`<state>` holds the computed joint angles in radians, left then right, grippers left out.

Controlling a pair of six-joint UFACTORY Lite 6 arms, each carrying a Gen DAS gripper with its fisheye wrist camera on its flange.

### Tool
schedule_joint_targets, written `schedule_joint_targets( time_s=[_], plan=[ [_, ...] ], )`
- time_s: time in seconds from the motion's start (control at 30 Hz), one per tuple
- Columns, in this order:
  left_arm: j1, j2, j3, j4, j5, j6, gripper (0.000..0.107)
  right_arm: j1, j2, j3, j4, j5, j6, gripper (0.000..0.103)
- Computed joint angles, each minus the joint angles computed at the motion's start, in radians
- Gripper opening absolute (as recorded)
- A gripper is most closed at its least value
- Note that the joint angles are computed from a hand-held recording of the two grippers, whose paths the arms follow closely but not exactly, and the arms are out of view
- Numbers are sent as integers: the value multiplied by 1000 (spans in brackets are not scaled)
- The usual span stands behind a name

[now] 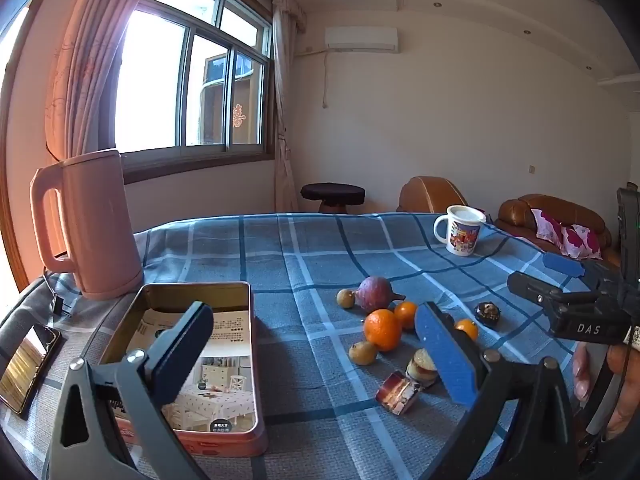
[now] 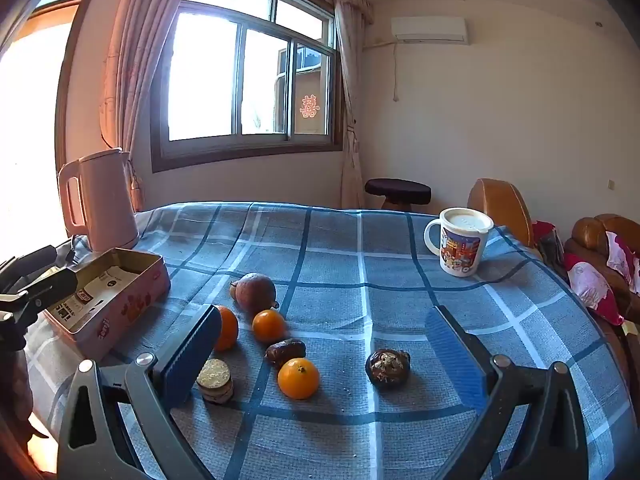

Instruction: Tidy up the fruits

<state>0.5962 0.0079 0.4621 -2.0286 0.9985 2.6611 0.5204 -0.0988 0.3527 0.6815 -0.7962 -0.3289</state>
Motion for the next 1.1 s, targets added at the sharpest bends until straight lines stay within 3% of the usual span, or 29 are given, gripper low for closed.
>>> schedule_joint_targets(
  time_s=[0.17,0.43,1.1],
  plan=[
    [-55,-33,-43,-60,-42,66,103,-6,11,-7,-23,-13,28,102],
    [-22,-10,-26,-21,-6,46,103,0,-36,-18,0,17,2,102],
    [-16,-7,-28,-15,-5,46,103,7,8,-40,-48,-34,91,102]
  ],
)
